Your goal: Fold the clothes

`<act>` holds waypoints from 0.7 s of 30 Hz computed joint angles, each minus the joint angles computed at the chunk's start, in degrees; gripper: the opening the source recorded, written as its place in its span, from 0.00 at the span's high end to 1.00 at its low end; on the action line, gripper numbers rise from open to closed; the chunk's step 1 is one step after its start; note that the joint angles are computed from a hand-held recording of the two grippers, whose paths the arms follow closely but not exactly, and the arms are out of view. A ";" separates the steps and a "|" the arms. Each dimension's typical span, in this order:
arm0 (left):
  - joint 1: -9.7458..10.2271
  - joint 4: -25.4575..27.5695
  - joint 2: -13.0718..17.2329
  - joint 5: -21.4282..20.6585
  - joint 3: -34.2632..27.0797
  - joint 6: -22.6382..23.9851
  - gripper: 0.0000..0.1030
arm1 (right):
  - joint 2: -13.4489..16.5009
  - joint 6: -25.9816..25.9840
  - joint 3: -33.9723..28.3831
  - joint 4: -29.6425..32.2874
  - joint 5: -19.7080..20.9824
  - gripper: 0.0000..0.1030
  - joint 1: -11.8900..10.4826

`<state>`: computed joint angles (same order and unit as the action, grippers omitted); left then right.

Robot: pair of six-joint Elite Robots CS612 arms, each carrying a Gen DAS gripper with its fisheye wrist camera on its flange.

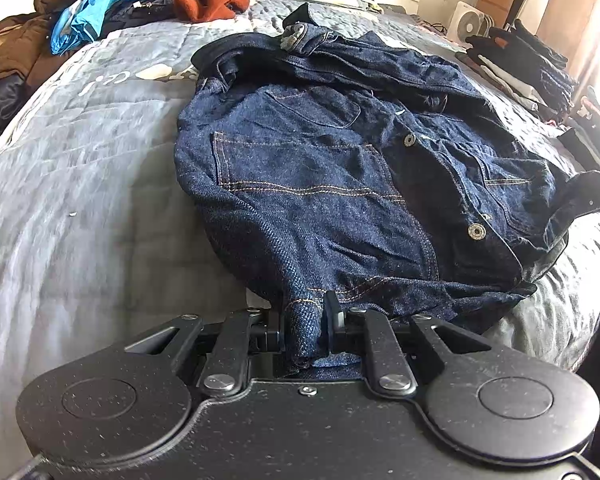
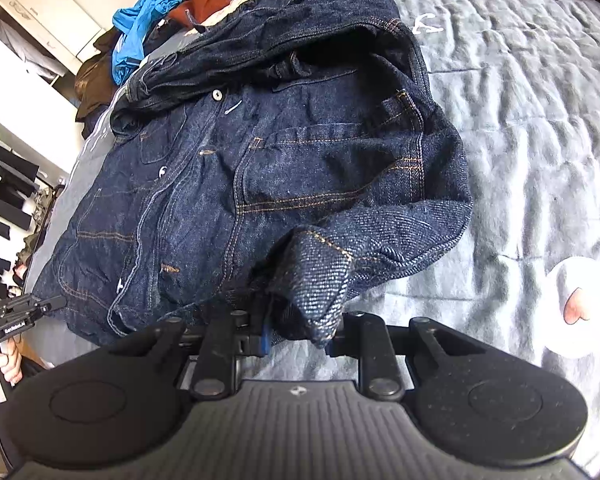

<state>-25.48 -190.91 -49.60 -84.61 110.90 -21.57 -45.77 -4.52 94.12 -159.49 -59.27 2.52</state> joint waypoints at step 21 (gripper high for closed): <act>0.25 1.20 0.18 -0.34 -0.37 -0.74 0.83 | -1.17 -6.43 -4.65 19.51 7.91 0.30 -4.92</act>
